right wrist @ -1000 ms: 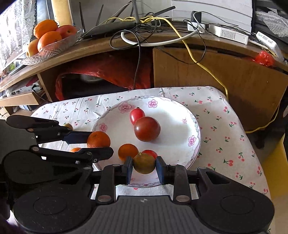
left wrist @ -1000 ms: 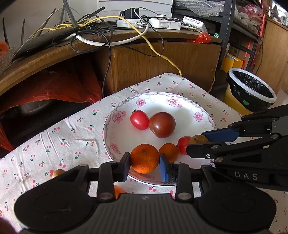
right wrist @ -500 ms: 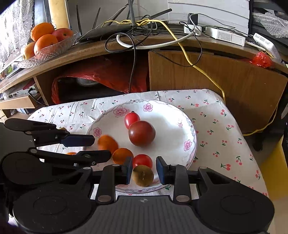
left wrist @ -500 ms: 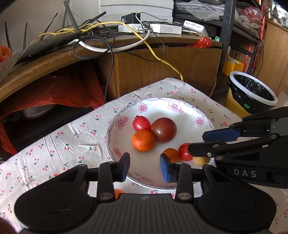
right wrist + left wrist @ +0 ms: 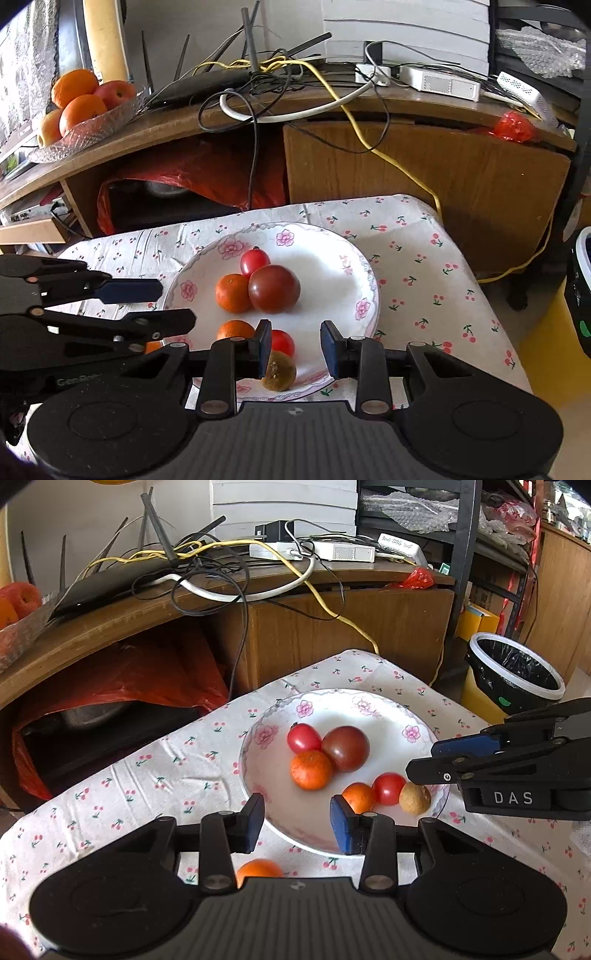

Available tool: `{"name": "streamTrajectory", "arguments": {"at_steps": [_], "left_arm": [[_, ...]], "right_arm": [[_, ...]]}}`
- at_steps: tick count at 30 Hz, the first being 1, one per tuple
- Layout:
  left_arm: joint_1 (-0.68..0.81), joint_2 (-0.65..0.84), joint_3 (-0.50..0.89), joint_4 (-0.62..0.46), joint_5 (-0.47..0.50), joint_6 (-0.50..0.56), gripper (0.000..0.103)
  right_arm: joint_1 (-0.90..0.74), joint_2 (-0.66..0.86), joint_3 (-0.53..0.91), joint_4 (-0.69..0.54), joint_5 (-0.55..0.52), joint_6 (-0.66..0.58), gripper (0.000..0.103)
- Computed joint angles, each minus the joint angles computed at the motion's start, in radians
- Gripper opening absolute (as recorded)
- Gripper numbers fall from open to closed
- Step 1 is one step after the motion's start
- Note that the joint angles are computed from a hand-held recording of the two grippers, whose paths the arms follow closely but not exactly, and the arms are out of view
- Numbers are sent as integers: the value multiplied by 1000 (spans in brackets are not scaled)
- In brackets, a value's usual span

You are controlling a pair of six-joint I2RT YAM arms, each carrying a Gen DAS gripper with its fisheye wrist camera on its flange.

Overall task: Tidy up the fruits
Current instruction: 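Lower the tangerine and brown fruit into the white bowl and open both grippers, then move the left gripper to a small brown fruit while the right gripper approaches a tangerine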

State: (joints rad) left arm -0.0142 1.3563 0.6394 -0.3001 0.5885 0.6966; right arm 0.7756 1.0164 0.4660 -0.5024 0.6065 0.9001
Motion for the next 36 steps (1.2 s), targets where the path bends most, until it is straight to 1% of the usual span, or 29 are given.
{"name": "streamTrajectory", "arguments": {"at_steps": [7, 12, 16, 20, 23, 25, 26, 28, 32, 36], "left_arm": [[111, -4, 16, -91, 38, 123, 47], [206, 12, 31, -160, 66, 237, 47], [271, 27, 38, -181, 75, 316, 47], [318, 64, 76, -215, 89, 350, 48], [347, 73, 94, -226, 99, 378, 49], [364, 89, 114, -247, 110, 390, 50], [373, 97, 124, -259, 115, 401, 50], [387, 107, 137, -269, 122, 414, 50], [410, 137, 168, -292, 132, 422, 50], [420, 166, 188, -286, 132, 415, 50]], "right_arm": [[33, -4, 0, 4, -29, 9, 26], [85, 18, 11, 45, -50, 0, 27], [131, 66, 32, 86, -69, -8, 27], [178, 121, 37, 145, -97, -18, 27], [181, 191, 50, 206, -121, -46, 27], [177, 238, 61, 242, -137, -48, 28], [177, 259, 63, 263, -142, -49, 30], [179, 300, 71, 290, -137, -46, 33], [164, 370, 77, 362, -128, -36, 33], [132, 455, 106, 442, -135, -50, 34]]}}
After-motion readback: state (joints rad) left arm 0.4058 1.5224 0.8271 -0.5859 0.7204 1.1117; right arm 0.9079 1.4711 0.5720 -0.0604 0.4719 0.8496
